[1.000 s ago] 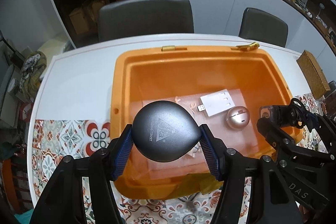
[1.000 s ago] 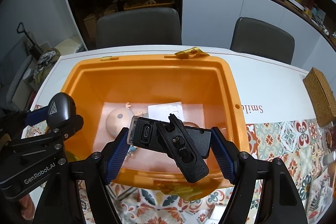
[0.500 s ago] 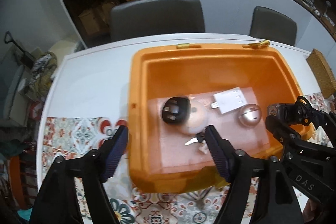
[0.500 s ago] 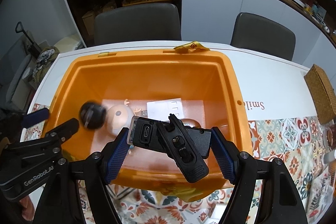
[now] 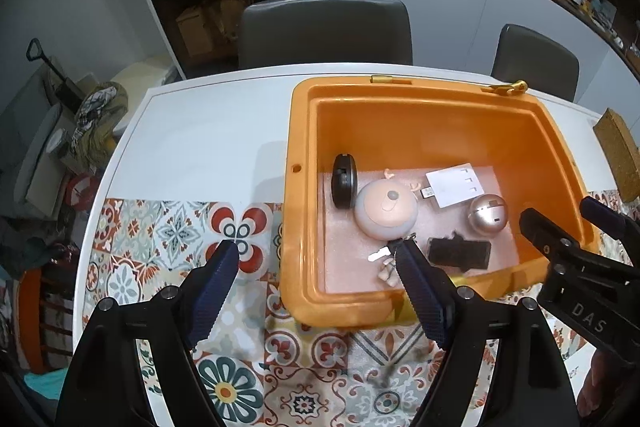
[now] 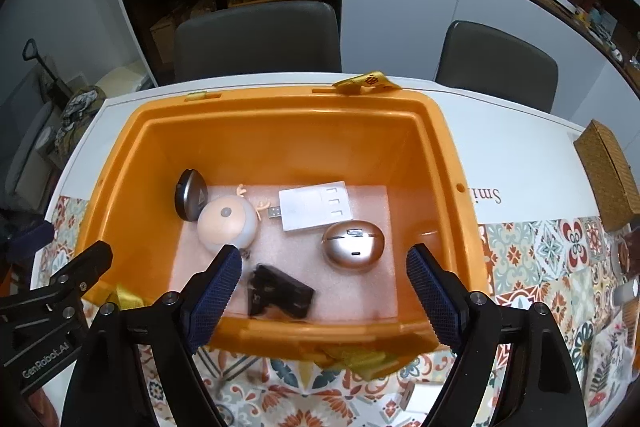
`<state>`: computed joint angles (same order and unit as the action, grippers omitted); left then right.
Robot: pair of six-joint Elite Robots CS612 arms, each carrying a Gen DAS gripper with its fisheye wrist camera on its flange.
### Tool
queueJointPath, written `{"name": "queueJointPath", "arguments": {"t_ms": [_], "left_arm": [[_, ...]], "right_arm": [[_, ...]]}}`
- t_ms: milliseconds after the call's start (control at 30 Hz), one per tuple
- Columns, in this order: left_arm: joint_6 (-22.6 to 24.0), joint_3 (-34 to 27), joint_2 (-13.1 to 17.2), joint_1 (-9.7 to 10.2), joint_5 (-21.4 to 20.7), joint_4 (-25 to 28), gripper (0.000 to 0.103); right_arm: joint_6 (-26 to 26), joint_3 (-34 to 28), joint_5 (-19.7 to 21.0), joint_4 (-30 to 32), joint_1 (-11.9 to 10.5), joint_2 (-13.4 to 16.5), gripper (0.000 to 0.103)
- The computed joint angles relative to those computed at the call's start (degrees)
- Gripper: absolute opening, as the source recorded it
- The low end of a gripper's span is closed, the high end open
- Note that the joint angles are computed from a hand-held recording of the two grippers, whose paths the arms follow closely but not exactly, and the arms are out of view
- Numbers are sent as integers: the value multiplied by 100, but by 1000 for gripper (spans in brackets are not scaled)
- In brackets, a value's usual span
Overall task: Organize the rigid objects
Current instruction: 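Withdraw both tools from the crate toward the white charger plug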
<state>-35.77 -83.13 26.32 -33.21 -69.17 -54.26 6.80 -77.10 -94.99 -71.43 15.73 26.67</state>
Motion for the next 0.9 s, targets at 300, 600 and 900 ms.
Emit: {"name": "queueJointPath", "arguments": {"t_ms": [300, 600, 900], "left_arm": [[-38, -251, 63, -84, -107, -79, 84], [-25, -516, 117, -276, -20, -162, 87], [28, -645, 187, -427, -123, -211, 87]], "right_arm": [[14, -532, 100, 58, -42, 157, 85], [83, -1083, 83, 102, -97, 333, 85], [250, -1556, 129, 332, -219, 511, 85]]}}
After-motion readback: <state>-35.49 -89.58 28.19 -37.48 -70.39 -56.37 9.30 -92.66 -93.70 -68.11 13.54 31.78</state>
